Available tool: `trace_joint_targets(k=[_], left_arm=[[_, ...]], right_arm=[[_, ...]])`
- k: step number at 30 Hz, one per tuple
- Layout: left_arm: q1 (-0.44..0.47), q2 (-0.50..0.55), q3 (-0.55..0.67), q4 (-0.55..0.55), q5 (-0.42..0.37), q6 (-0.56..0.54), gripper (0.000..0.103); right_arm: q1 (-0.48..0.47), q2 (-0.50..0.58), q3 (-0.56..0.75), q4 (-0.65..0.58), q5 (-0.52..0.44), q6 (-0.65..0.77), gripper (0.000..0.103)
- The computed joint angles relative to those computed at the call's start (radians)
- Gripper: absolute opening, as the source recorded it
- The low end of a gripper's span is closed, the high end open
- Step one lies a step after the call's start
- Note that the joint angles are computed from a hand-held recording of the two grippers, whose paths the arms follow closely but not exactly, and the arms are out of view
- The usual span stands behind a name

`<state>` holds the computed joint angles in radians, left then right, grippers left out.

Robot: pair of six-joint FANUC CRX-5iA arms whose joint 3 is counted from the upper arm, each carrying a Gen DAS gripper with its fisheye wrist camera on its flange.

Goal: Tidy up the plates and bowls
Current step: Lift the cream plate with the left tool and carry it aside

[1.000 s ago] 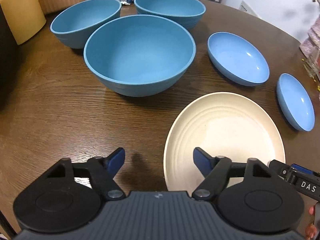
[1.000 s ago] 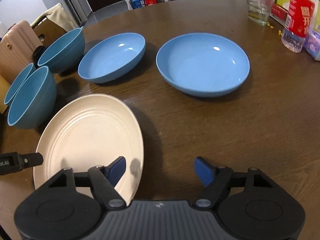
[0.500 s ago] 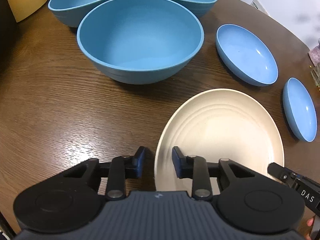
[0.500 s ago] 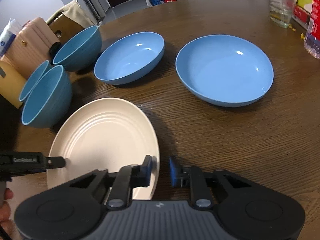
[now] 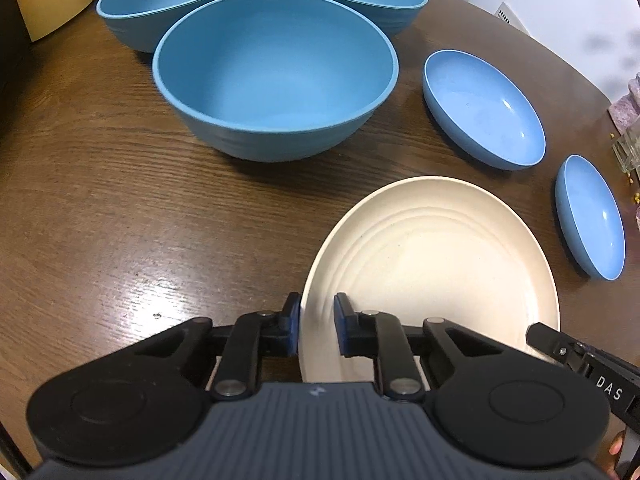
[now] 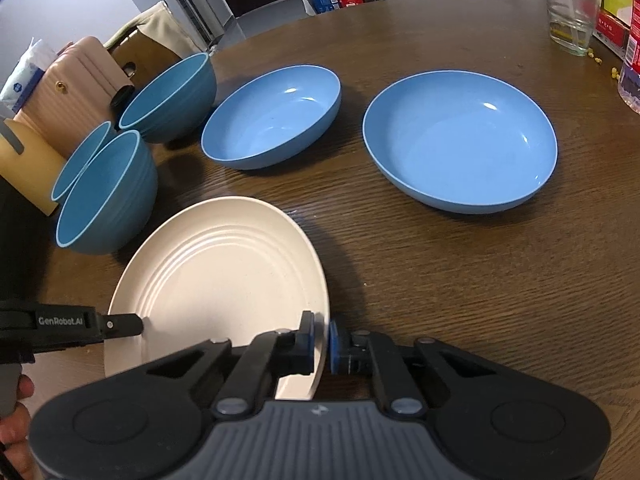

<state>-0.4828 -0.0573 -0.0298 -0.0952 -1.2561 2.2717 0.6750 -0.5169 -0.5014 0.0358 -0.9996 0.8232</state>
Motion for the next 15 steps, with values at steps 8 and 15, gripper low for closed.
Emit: trace_joint_targets(k=[8, 15], left_arm=[[-0.007, -0.041, -0.011, -0.02, -0.019, 0.022, 0.018], [0.013, -0.104, -0.041, -0.033, -0.031, 0.02, 0.018]], right_arm=[[0.048, -0.044, -0.012, 0.022, 0.006, -0.032, 0.006], [0.14, -0.069, -0.032, 0.102, 0.035, -0.109, 0.006]])
